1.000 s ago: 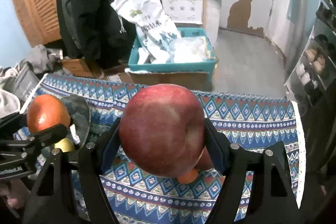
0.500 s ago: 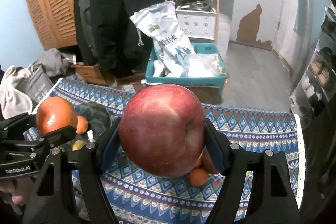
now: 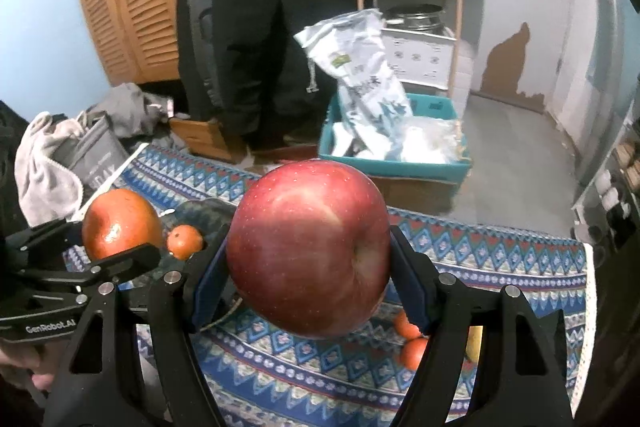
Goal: Organize fruits
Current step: 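Lower the orange onto the glass plate and open the left gripper while the right releases the apple there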
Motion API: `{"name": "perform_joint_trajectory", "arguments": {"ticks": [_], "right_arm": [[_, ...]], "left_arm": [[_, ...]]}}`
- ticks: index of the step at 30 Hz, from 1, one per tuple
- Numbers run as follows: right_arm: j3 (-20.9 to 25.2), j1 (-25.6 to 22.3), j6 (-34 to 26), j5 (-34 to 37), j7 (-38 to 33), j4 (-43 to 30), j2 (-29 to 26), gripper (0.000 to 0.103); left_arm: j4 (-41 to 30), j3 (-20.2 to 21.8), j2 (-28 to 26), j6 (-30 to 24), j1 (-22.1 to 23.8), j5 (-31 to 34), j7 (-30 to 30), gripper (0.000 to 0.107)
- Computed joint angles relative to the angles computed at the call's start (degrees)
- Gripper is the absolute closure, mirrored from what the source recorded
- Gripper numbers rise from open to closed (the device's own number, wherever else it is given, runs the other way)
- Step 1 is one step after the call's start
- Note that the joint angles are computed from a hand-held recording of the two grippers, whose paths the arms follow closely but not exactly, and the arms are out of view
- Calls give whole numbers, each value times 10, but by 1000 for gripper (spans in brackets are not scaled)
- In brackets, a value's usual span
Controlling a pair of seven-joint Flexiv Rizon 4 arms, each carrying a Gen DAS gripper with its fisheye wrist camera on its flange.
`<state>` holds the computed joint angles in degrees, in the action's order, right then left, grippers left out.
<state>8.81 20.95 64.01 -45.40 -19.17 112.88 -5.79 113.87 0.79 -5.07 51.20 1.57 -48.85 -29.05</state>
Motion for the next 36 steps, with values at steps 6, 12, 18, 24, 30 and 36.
{"name": "perform_joint_trajectory", "arguments": {"ticks": [6,12,18,24,30,36], "right_arm": [[-2,13,5,27,-23,-32,-34,29],[-5,34,0,65,-59,-73,-71,29],[-9,53,-8,105,-100,-118,-111,29],[-10,69,-20,151,-144,-165,-156,29],[-6,80,-47,201,-186,-210,-200,29],[0,88,-80,244,-230,-251,-239,29]], "left_arm": [[-10,6,-17,3,15,8,-11,40],[-23,7,-38,5,35,23,-26,40],[-30,7,-53,7,54,32,-36,40],[-44,8,-77,5,70,59,-58,40],[-55,7,-104,8,83,96,-86,40],[-63,7,-127,5,90,137,-119,40]]}}
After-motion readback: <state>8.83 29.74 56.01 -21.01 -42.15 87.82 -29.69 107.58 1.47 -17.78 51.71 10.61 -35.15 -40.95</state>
